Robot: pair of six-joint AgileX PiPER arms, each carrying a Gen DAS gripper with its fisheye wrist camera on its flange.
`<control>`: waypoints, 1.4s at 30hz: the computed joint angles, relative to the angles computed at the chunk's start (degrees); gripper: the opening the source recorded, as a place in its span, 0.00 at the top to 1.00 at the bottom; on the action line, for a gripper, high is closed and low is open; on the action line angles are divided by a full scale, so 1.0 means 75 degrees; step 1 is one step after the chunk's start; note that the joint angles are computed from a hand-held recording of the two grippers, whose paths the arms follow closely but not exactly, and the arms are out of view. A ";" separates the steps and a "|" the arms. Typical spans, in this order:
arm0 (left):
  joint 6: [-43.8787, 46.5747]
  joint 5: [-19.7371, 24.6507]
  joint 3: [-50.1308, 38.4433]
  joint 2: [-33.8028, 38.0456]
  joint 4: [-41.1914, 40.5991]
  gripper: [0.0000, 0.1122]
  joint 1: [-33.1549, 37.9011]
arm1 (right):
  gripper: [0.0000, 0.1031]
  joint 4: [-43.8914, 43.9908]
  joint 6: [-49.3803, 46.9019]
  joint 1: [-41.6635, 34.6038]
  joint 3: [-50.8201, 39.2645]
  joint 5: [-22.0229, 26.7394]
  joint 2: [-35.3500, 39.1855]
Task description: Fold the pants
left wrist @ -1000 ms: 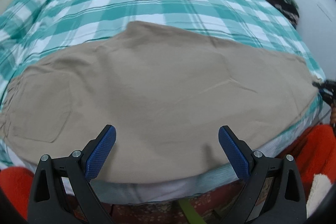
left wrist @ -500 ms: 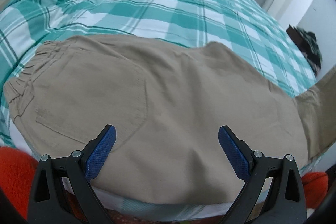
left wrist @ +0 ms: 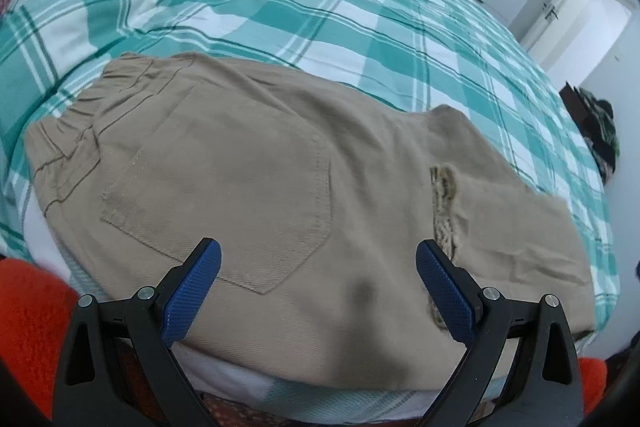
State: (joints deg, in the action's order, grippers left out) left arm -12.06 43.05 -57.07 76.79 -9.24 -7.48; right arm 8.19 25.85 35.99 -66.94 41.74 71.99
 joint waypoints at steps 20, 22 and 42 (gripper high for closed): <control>-0.1735 -0.0091 -0.0938 0.0290 0.2227 0.12 -0.3347 | 0.52 -0.2984 0.1920 -0.0805 0.3589 -0.0233 -0.1168; -0.1105 -0.0108 -0.1286 0.0795 0.1812 0.12 -0.3626 | 0.51 -0.2990 0.1952 -0.0763 0.3565 -0.0249 -0.1136; 0.0895 -0.0619 -0.0306 0.1126 0.0182 0.23 -0.3237 | 0.68 0.1525 -0.1998 -0.3008 0.1573 -0.0726 0.1938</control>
